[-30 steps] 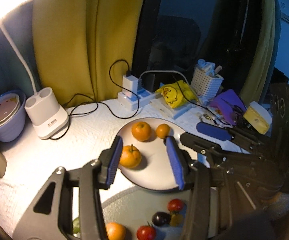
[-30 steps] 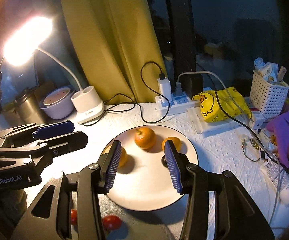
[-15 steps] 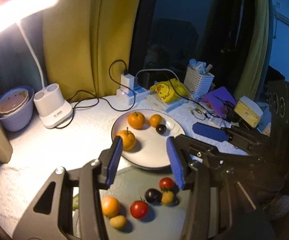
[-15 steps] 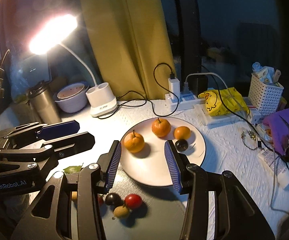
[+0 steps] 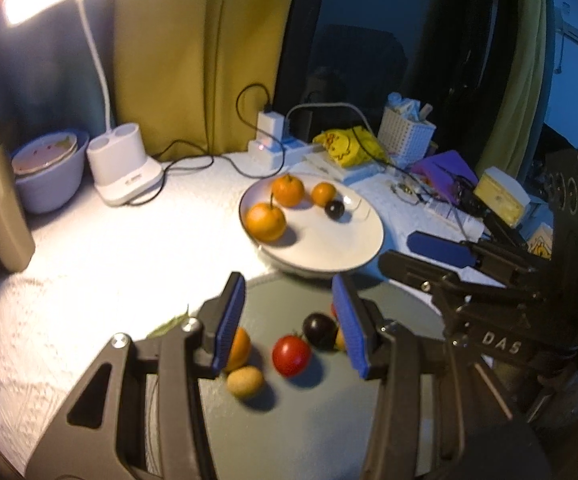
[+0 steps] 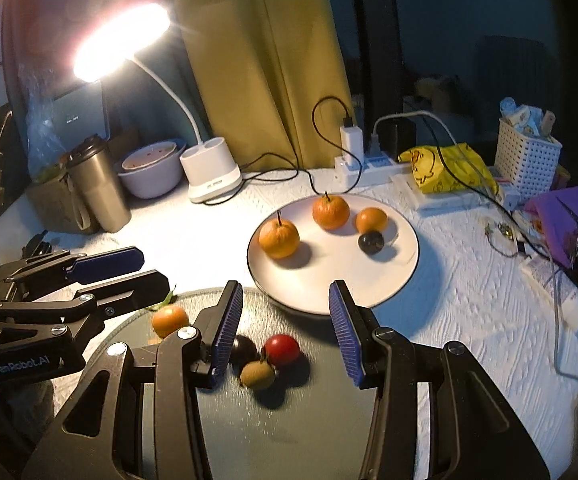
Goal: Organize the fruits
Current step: 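Withdraw both tools from the plate back over the tray, then close the left tool on a kiwi while the right tool closes on another kiwi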
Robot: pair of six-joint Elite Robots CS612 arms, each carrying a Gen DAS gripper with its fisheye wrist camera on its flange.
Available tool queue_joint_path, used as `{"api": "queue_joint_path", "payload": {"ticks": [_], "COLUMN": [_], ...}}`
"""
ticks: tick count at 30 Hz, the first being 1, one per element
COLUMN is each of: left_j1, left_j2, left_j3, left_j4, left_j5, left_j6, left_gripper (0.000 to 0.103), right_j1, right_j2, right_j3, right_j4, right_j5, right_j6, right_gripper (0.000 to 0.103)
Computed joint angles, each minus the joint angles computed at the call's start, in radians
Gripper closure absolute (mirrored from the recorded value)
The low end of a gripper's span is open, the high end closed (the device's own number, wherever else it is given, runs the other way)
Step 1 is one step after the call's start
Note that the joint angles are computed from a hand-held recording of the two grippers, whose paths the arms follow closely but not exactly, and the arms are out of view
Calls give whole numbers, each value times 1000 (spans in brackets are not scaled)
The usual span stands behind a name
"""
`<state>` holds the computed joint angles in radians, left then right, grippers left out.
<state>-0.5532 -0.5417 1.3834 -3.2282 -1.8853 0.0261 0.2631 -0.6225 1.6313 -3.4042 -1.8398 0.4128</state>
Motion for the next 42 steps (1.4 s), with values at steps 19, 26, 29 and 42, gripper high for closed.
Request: {"api": "queue_joint_path", "payload": {"ticks": [19,26,29,42], "left_j1": [13,11,10,6], "left_j2": [10,20,25,37], "left_j3": [48,37,30,13], "left_j4": [37,73,86,115], "left_j5": [8,35,46,50], "left_j6": [5,6,9,36], "left_gripper": [56,56,56,57], "right_j1": [16,15,13,3], "right_j2": [15,25,29,45], "right_j3": [21,9,4,-26], "right_j4": [46,64,70,122], "right_j5": [37,63,76,137], "right_j6": [48,40,35,18], "right_gripper": [56,56,56,68]}}
